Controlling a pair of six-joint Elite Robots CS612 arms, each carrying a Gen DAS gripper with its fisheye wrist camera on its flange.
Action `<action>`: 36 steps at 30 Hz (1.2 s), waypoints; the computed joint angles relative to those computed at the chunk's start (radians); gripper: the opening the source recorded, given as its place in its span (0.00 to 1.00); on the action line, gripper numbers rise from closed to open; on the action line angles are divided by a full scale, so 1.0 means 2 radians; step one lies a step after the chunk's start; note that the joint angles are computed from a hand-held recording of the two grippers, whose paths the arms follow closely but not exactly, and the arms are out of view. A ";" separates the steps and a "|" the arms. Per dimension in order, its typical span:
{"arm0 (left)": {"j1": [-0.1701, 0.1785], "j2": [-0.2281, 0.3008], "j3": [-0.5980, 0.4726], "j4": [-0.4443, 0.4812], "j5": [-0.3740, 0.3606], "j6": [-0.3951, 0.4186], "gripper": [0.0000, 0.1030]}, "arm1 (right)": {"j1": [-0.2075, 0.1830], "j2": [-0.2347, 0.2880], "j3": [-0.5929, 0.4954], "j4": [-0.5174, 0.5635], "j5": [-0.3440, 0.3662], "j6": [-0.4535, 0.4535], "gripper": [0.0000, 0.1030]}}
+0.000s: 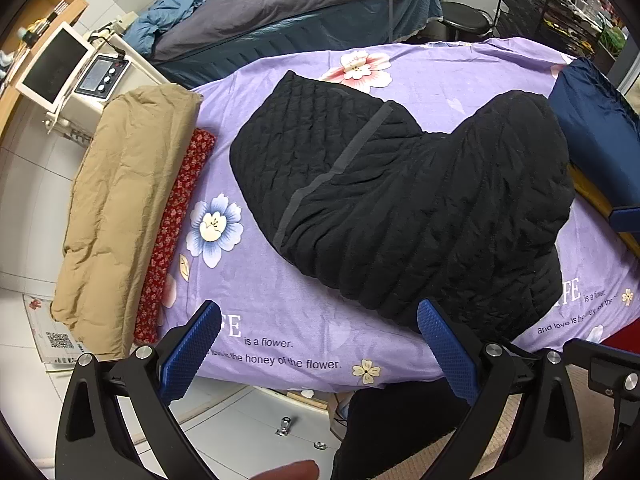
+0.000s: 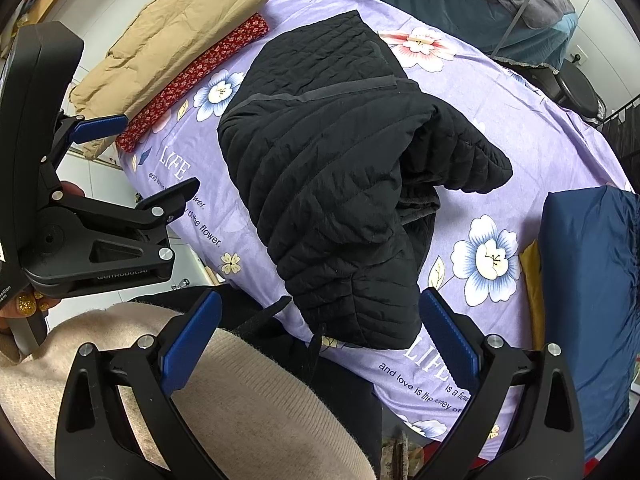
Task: Fold large clothes
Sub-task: 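Grasp the black quilted jacket with both grippers and lift it off the sheet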
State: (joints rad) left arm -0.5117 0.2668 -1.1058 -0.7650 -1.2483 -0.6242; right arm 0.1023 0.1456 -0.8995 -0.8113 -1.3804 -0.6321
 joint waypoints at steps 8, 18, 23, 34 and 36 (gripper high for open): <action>0.007 -0.005 0.006 -0.033 -0.013 0.010 0.94 | -0.028 0.001 0.001 -0.050 0.016 0.093 0.94; 0.012 -0.067 0.143 -0.218 -0.058 0.106 0.94 | -0.067 0.039 0.004 -0.101 0.021 0.258 0.94; 0.008 -0.126 0.286 -0.295 -0.081 0.161 0.94 | -0.069 0.075 0.001 -0.090 0.074 0.276 0.94; 0.016 -0.176 0.406 -0.337 -0.099 0.156 0.94 | -0.049 0.097 0.046 -0.121 0.077 0.236 0.74; 0.018 -0.170 0.393 -0.332 -0.101 0.151 0.94 | -0.040 0.094 0.049 -0.127 0.068 0.194 0.64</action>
